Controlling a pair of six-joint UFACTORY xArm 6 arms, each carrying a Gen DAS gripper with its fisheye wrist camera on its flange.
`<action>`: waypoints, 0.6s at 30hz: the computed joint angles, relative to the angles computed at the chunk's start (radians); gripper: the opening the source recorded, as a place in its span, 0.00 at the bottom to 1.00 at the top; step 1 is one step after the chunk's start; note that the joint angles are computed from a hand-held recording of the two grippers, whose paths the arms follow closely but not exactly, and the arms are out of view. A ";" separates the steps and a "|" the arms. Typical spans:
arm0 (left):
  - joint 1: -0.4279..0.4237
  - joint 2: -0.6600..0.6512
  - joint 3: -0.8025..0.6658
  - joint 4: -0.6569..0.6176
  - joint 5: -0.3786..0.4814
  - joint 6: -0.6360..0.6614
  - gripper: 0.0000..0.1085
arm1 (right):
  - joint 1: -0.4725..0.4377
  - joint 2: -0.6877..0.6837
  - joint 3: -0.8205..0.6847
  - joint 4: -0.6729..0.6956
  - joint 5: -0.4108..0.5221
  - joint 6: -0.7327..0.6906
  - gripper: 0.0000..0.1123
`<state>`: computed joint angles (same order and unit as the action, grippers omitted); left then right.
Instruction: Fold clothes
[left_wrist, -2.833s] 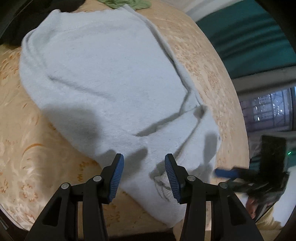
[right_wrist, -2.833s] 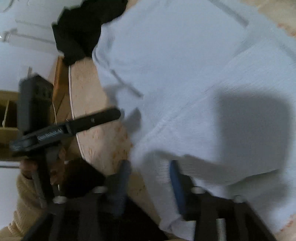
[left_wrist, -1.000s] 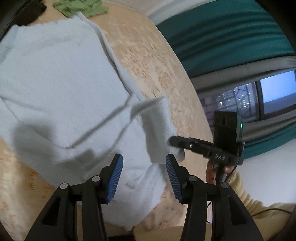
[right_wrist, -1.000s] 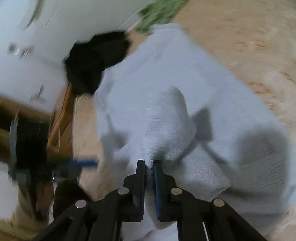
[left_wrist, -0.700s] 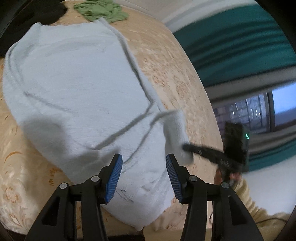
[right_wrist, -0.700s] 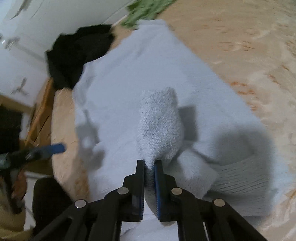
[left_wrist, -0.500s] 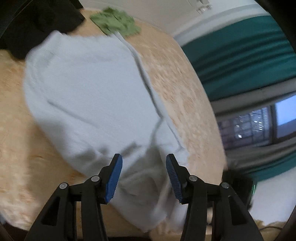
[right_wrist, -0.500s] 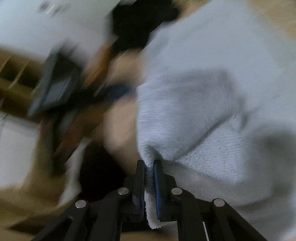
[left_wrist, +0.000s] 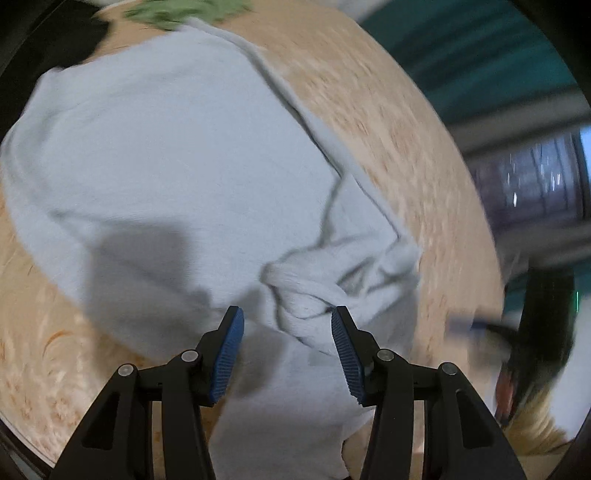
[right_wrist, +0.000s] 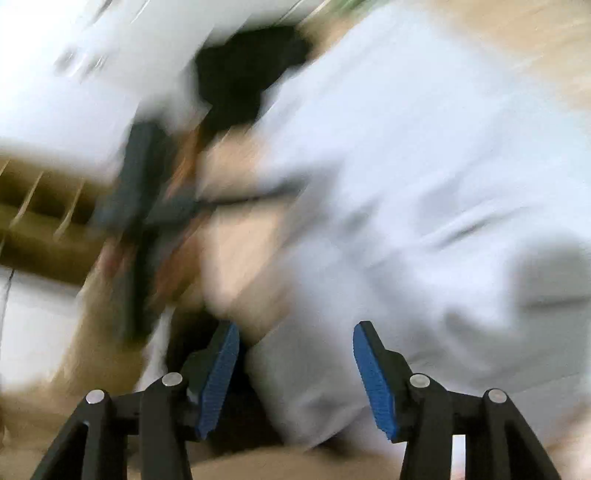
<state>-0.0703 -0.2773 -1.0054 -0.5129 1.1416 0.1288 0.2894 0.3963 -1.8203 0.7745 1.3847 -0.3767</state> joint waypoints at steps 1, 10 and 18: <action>-0.023 0.017 -0.017 0.029 0.000 -0.001 0.46 | -0.012 0.019 -0.022 -0.061 -0.056 0.036 0.48; -0.032 0.174 -0.119 0.067 0.095 -0.071 0.46 | -0.098 0.168 -0.048 0.084 0.012 0.279 0.41; 0.019 0.279 -0.211 0.018 0.178 -0.246 0.46 | -0.005 0.031 0.254 0.311 -0.134 0.387 0.40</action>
